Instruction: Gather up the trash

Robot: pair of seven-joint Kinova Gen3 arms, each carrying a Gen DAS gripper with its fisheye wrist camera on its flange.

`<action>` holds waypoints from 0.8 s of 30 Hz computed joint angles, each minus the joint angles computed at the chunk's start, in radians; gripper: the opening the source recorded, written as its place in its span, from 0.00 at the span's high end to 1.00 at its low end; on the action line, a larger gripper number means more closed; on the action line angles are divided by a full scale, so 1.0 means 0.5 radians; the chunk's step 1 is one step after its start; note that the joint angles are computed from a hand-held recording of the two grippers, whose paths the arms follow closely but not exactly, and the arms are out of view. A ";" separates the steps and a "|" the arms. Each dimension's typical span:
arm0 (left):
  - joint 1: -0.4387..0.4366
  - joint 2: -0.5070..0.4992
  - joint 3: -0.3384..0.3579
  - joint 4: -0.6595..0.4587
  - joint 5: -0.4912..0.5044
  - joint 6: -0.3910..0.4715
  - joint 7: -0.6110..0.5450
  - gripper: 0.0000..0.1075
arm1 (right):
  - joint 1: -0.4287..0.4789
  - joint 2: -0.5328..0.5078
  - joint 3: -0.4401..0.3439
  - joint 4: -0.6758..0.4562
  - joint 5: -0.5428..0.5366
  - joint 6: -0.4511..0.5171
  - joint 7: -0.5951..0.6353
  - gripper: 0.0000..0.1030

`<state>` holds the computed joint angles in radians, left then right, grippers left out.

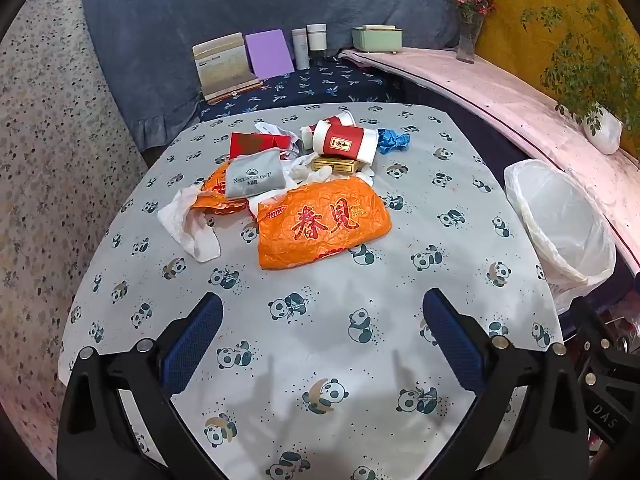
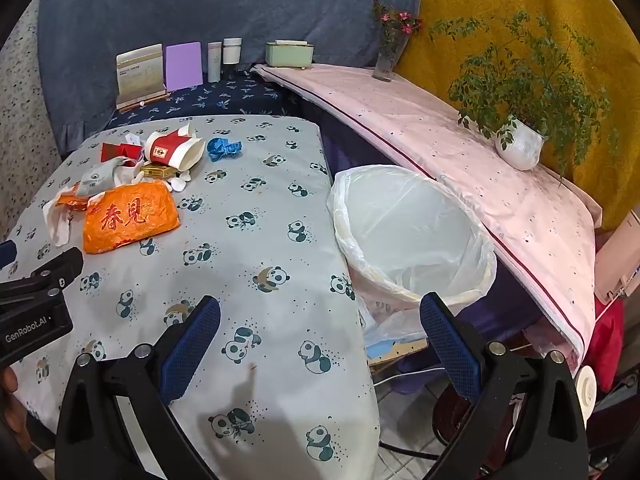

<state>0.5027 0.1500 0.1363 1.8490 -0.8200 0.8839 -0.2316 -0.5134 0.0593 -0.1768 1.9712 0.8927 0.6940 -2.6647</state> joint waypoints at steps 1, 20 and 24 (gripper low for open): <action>0.022 0.006 0.007 0.001 -0.019 0.018 0.035 0.11 | 0.002 -0.004 0.001 0.003 -0.002 -0.008 0.004 0.07; 0.031 0.004 0.012 0.013 -0.019 0.031 0.095 0.11 | 0.019 -0.033 -0.013 0.021 0.033 -0.012 -0.033 0.07; 0.030 0.006 0.011 0.012 -0.012 0.032 0.095 0.11 | 0.023 -0.036 -0.017 0.022 0.032 -0.012 -0.033 0.07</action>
